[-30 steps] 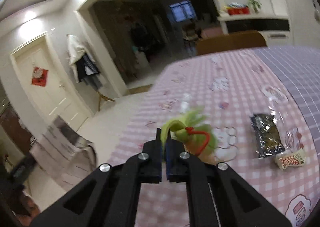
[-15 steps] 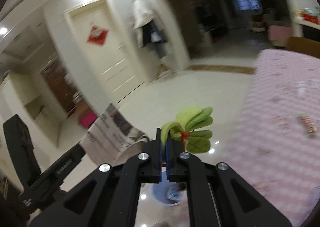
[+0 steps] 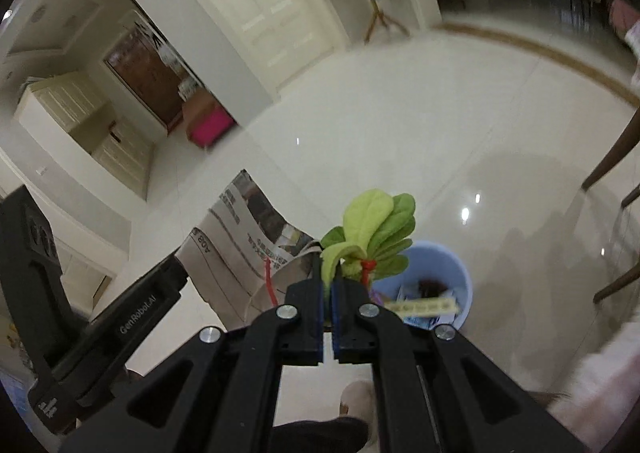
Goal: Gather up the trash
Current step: 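Carry the newspaper and green plant over the blue bucket, then open the right tool to drop the plant while the left tool releases the newspaper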
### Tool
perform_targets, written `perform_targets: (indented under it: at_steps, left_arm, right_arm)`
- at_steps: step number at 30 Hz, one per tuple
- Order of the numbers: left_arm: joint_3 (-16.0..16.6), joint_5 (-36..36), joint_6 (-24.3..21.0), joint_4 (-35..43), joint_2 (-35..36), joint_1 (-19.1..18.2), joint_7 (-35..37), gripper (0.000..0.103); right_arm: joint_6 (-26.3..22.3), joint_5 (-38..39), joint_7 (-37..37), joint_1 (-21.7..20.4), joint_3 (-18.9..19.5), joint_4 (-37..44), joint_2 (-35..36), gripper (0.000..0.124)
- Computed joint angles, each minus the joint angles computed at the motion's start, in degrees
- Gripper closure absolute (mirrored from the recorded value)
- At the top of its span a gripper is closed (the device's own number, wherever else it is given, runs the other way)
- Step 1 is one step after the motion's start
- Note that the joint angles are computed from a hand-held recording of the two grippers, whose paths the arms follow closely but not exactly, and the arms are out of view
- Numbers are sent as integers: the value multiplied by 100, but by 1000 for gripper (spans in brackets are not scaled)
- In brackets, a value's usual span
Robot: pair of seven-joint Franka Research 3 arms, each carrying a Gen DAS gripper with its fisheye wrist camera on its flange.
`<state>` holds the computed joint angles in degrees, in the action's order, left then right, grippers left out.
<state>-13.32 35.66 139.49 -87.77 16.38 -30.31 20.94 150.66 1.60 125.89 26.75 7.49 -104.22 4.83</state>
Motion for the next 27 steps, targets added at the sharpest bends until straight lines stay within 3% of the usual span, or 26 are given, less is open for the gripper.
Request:
perform_targets:
  at_steps: [9,10,11,12,17,27]
  left_arm:
    - [40,-445,-197,287,586,93,458,97]
    - [45,-490,-174,317,626,95,506,97]
    - [56,-514,-174,346,666,88,554,97]
    - [67,-539,-202,403,721,76,604,97]
    - [98,-700,-259,602,887,62,825,97]
    - [113,-910,-298,869,1077,-4,1158,97]
  right_arm:
    - [-221,712,-538,-104,-41,630,968,117]
    - [-264,740,-542,-91,-68,690,1034,114]
    - [-301,722,-487,-68,-116,740,1100,101]
    - [-311,715,-459,-68,-161,701,1086,97]
    - [-305,343,-50,36,-325,424,898,85]
    - [-370,-712,725,198,-432,411,759,77]
